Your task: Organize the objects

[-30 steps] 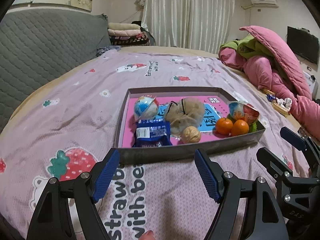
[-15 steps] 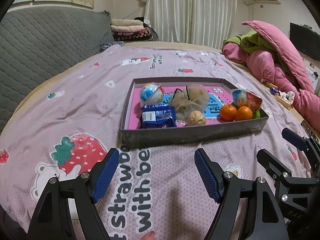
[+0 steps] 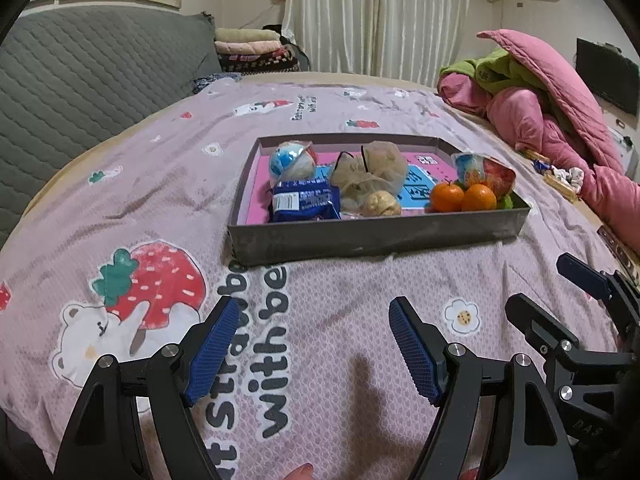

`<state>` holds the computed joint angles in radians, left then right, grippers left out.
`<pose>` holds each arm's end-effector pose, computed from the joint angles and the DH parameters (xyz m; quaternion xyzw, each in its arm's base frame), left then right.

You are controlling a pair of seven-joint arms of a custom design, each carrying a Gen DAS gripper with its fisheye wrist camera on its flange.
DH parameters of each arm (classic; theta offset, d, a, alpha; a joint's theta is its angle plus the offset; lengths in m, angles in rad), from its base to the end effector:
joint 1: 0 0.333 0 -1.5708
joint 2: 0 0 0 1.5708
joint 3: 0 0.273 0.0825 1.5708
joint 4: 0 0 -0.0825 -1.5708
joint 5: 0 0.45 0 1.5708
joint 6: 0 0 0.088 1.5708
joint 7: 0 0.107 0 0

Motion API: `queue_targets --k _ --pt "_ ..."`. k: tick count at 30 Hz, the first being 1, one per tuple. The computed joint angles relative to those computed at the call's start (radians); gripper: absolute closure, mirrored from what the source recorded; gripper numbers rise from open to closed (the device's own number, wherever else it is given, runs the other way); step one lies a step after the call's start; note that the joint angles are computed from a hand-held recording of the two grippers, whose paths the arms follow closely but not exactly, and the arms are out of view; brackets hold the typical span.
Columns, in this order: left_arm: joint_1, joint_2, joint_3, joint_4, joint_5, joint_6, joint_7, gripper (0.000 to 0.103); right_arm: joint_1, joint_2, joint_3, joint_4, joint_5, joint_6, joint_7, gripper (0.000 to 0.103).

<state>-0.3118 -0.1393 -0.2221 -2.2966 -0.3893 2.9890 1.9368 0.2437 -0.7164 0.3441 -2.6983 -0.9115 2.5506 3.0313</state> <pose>0.5294 -0.2834 0.4218 -0.4454 0.7973 -0.3614 0.1879 0.3877 0.2516 0.4229 -0.5473 0.6891 -0.3791 0.2860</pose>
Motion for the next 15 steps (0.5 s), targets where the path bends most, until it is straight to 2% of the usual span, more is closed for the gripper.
queue_targets --k 15 --pt "-0.013 -0.005 0.001 -0.02 -0.021 0.023 0.022 0.024 -0.002 0.005 0.007 -0.004 -0.011 0.004 0.012 0.019"
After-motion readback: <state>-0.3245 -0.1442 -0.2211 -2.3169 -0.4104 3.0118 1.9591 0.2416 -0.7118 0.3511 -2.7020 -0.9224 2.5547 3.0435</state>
